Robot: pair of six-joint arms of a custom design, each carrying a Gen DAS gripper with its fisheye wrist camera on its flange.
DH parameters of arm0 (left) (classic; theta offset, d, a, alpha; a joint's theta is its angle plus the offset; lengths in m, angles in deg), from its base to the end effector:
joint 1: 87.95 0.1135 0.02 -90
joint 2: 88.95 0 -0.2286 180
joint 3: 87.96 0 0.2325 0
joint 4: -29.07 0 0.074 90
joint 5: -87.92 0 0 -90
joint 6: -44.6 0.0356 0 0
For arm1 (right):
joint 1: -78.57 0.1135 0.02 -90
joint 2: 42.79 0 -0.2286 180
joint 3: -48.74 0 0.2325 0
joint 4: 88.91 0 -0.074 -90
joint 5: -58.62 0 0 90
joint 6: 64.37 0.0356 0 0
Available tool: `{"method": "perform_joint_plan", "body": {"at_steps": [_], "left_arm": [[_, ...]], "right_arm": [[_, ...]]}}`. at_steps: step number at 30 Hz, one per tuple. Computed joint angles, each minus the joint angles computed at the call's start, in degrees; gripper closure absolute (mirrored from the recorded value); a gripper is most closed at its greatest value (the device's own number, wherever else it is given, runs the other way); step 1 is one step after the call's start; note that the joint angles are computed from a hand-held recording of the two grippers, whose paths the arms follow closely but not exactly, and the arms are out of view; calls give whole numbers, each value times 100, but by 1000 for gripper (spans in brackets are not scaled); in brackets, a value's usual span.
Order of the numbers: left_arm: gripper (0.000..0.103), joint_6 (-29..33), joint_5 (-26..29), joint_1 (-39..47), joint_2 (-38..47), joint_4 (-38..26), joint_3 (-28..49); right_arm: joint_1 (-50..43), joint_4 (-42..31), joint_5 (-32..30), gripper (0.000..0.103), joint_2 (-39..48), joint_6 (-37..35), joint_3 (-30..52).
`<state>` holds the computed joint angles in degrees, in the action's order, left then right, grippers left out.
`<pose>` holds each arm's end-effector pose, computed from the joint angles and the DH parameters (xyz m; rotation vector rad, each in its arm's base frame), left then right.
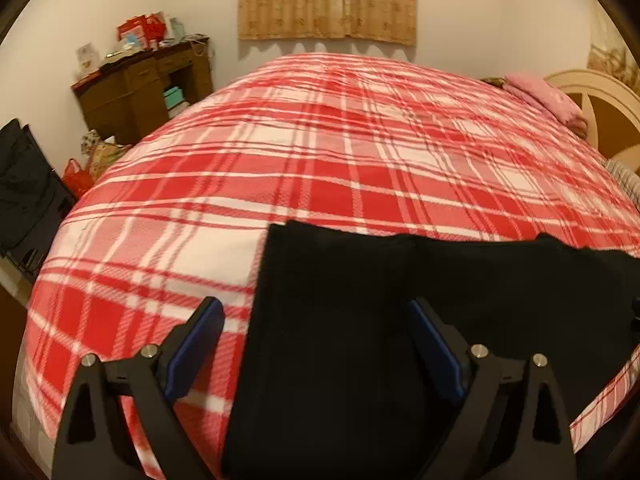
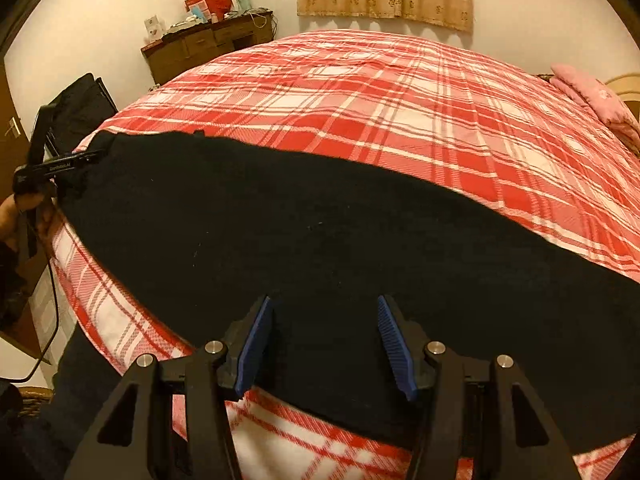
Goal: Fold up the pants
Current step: 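Grasp the folded pants with the left tool while the right tool grips its other end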
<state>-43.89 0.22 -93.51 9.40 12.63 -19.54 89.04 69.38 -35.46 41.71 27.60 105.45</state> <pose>0.3286 -0.0334 0.1444 0.1659 2.3750 -0.0814 0.2699 0.0524 0.1494 -0.2128 2.4310 0.1839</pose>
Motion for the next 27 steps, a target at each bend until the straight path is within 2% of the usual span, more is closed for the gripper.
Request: {"method": "perform_joint_plan", "body": {"at_steps": [4,8,12,15,18,20,23,25,27], "left_arm": [[8,-129,-346,-268,-565,124,-406],[8,-340,-279,-662,-736,44,-390],[8,-480,-274,-1262,-405,-10,-19],[8,-448,-374,-1597,-53,-59,279],[8,-489,-435,-1761,340,-153,597],[8,-477,-519,-1790,547,-230,772],[8,-519,-588,-1799,636,-375,874],[8,-535,-595,-1791,666,-371,850],[8,-513,-659,-1815,676,-398,839]], "right_arm": [[-1353,-317,-418,47,-1315,-116,-347],[-3407,-727,-606,47,-1784,-537,242],[-5145,-1655,-1151,47,-356,-775,2054],[-5799,-2555,-1291,47,1067,-1026,3474],[-6301,-3407,-2157,47,2332,-1008,4614],[-6408,-3727,-2539,47,2855,-993,4952],[-6345,-3876,-2956,51,3018,-1275,4944],[-6224,-3665,-2747,82,2899,-1279,4816],[-6100,-3362,-2551,82,2718,-1250,4652]]}}
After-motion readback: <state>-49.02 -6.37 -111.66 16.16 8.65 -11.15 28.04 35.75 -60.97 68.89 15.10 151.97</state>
